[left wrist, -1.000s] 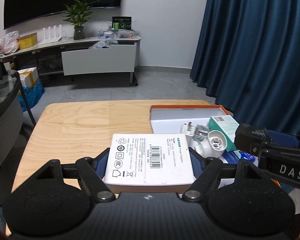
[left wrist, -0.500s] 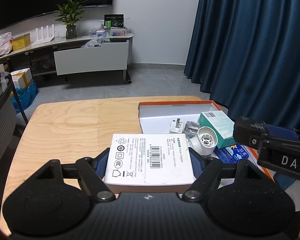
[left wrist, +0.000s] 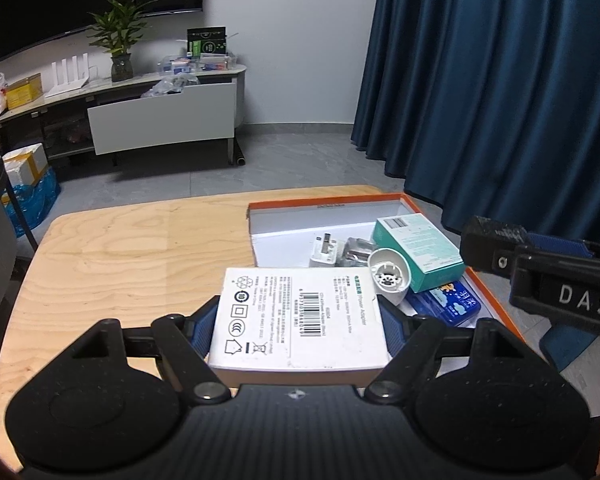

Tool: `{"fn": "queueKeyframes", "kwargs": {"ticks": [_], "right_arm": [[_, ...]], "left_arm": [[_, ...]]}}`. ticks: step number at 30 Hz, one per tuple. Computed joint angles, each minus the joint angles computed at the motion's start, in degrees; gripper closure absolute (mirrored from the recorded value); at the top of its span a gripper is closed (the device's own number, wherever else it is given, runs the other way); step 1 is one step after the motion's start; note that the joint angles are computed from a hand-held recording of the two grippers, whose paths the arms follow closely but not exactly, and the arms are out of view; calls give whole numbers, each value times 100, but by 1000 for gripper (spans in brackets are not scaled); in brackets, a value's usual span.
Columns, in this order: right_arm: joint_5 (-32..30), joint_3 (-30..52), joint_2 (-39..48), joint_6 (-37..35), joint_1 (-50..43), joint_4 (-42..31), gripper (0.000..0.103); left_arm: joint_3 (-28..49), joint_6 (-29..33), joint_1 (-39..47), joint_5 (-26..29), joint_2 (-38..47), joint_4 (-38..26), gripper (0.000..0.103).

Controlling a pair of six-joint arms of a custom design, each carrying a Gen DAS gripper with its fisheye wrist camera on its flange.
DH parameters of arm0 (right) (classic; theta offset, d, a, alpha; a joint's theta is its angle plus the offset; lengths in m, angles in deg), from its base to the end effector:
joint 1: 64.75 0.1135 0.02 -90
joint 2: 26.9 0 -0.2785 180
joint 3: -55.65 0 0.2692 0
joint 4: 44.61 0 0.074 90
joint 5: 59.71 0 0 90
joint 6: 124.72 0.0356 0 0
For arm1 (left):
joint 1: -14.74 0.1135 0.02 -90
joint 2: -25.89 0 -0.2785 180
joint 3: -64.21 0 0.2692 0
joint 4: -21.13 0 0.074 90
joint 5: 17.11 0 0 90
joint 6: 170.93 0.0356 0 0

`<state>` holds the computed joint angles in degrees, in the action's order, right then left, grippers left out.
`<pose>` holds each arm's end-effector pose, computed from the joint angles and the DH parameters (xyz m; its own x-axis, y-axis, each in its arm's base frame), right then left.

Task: Organize rigid objects
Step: 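Carry the white power-adapter box and black charger over the open white box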

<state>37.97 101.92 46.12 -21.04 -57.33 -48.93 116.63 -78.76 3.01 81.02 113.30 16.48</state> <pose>0.2710 0.0305 0.2023 -0.5007 0.1712 -0.8486 0.1070 0.9850 0.1356 0.3045 -0.0684 0.1677 -0.6125 0.1655 -0.7729 0.3313 0.9415 -0.0610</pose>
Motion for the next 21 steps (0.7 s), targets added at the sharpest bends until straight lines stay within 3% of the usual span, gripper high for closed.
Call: {"fn": "queueKeyframes", "kwargs": {"ticks": [21], "right_arm": [[-312, -23, 88, -198, -550, 137, 25]], "left_arm": [[181, -41, -435, -72, 269, -44, 24]]}}
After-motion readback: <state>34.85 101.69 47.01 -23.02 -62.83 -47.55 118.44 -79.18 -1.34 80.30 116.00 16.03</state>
